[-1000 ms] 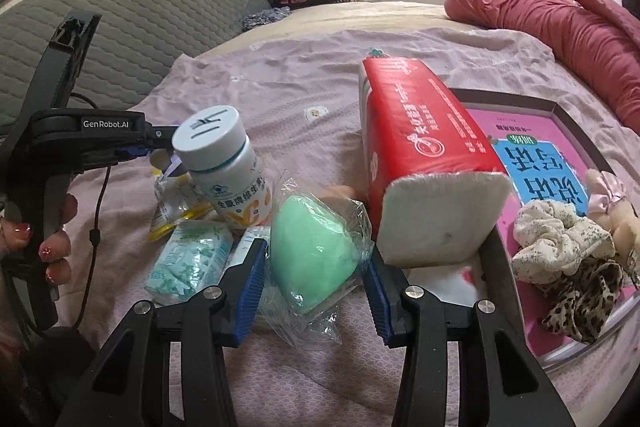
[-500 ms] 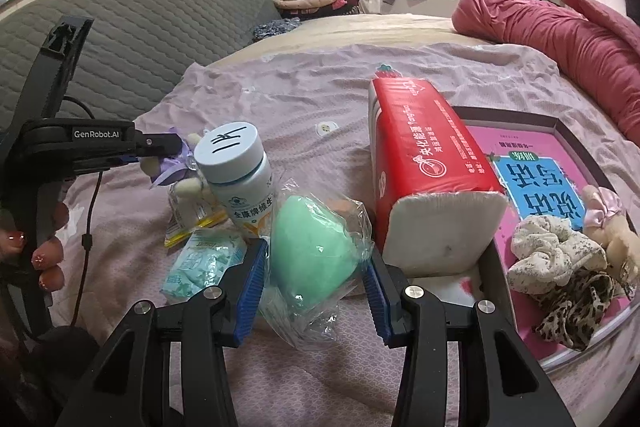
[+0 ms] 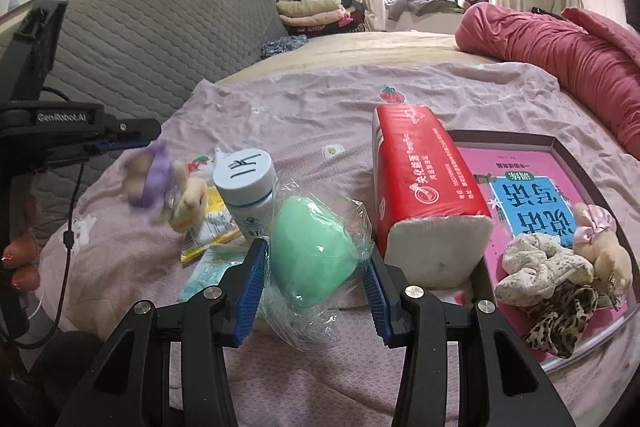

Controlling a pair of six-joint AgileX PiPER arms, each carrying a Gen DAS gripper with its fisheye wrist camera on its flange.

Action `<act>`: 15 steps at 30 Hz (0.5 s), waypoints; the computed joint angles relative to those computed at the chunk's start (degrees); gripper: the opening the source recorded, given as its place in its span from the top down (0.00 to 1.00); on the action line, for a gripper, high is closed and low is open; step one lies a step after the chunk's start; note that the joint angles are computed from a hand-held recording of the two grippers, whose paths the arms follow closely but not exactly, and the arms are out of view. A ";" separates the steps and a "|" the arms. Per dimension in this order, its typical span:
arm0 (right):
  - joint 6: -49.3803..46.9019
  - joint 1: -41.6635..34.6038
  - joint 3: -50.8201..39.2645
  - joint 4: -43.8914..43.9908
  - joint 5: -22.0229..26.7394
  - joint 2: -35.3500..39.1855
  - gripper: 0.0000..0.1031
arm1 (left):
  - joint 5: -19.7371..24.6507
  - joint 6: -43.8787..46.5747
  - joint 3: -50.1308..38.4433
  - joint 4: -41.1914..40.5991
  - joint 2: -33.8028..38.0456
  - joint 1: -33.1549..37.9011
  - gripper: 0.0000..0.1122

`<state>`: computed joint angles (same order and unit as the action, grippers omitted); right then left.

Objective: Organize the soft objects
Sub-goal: 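Grasp the purple-dressed teddy bear with the left gripper while the right grasps the bagged green sponge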

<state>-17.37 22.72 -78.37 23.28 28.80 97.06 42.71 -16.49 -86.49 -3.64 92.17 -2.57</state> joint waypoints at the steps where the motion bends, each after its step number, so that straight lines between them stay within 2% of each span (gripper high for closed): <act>1: -0.34 -0.13 0.25 0.32 -0.09 -0.32 0.54 | 0.24 -0.90 -0.37 0.98 -0.30 -0.78 0.86; 4: -0.71 -0.41 0.77 0.79 -0.30 -0.92 0.54 | 1.11 -3.36 -1.62 4.05 -0.58 -3.02 0.86; 7: -1.05 -0.80 1.28 1.35 -0.29 -1.41 0.54 | 1.90 -4.79 -2.21 5.59 -0.05 -3.97 0.92; 10: -1.05 -1.09 1.47 1.39 -0.11 -1.72 0.54 | 2.55 -4.17 -2.13 4.86 1.09 -3.89 0.92; 15: -2.04 -1.36 1.57 2.59 0.09 -1.78 0.54 | 1.06 -2.42 2.13 2.79 -0.75 -2.55 0.92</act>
